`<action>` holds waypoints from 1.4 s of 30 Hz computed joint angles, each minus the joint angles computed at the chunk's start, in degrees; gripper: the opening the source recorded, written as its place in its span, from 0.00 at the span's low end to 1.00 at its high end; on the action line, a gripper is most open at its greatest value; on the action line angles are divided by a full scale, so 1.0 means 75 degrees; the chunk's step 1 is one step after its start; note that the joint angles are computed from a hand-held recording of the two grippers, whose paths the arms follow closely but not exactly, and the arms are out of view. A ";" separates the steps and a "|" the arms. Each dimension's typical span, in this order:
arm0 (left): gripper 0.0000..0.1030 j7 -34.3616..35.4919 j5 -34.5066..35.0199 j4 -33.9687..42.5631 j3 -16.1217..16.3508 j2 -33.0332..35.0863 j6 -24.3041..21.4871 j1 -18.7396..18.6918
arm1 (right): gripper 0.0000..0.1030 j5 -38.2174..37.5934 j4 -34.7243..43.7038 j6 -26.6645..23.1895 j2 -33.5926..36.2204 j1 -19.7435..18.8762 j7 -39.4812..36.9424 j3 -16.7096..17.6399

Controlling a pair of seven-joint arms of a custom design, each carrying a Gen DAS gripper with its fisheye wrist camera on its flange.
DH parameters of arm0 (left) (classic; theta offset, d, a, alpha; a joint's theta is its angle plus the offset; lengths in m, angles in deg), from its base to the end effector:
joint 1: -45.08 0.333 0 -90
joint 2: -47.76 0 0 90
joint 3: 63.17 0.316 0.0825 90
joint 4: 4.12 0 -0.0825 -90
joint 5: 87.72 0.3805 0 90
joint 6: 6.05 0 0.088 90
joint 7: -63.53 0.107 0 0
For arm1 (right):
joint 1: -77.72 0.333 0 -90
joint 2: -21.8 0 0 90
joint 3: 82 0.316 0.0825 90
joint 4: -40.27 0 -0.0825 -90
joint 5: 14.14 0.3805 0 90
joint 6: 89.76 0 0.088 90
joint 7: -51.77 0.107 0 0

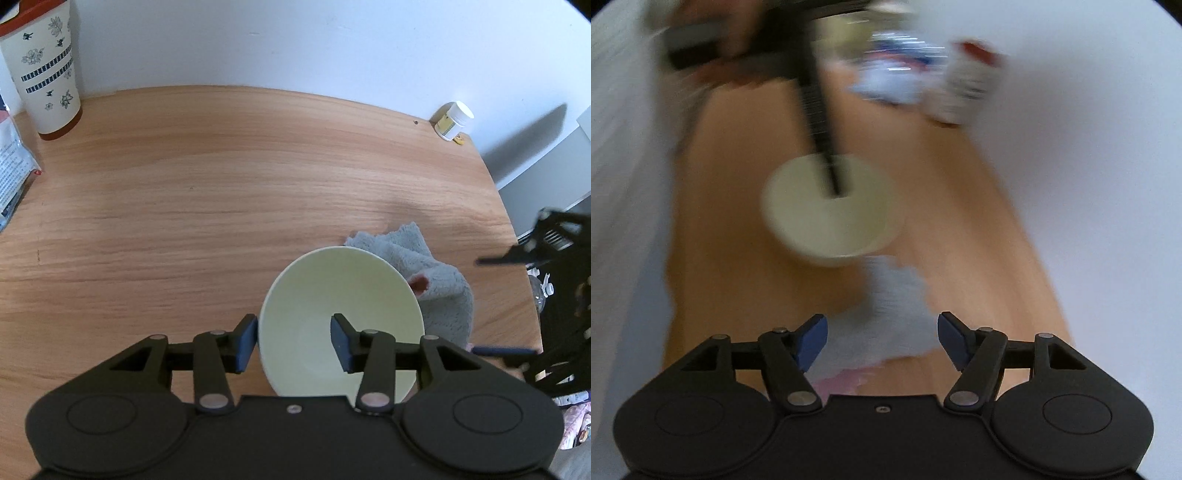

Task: Clean bowl
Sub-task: 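Lift the cloth with the right gripper while the left gripper grips the bowl rim, then lower the held cloth into the bowl with the right gripper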

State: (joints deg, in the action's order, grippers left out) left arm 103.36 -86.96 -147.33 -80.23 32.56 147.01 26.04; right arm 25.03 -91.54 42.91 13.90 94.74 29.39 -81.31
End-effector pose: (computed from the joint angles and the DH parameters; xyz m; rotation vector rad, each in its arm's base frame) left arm 0.3809 -0.2813 0.4250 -2.3292 1.8502 -0.6376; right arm 0.4781 0.1654 0.4247 -2.5849 -0.3440 -0.2243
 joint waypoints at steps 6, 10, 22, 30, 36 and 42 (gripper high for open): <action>0.47 0.0114 0.0193 0.0137 -0.0057 0.0105 -0.0113 -0.0028 | 0.78 -0.0849 0.0178 0.0468 0.0629 0.0173 -0.0893 0.0281; 0.47 0.0134 0.0190 0.0057 -0.0045 0.0063 -0.0009 -0.0052 | 0.88 -0.1442 0.0628 0.0218 0.1118 0.0086 -0.0565 0.0411; 0.47 0.1144 -0.0585 -0.0434 0.0265 -0.0199 0.0710 -0.0283 | 0.18 -0.2558 0.1460 -0.0466 0.1651 0.0058 0.2159 0.0655; 0.42 0.2455 -0.1722 -0.1016 0.0766 -0.0685 0.1215 -0.0868 | 0.17 -0.0796 0.1720 -0.0642 0.1044 -0.0267 0.4630 0.0438; 0.28 0.3349 -0.2393 -0.1091 0.0982 -0.0767 0.1218 -0.1067 | 0.17 0.1540 0.1490 -0.0808 0.0353 -0.0165 0.5488 0.0271; 0.26 0.3935 -0.2726 -0.1082 0.1001 -0.0800 0.1182 -0.1052 | 0.17 0.1507 0.0902 -0.0493 0.0214 0.0324 0.5304 0.0478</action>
State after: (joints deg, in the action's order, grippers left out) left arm 132.87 -107.41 -155.44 -72.72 26.55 155.87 18.15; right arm 36.34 -84.77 39.21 15.51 97.17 69.17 -77.73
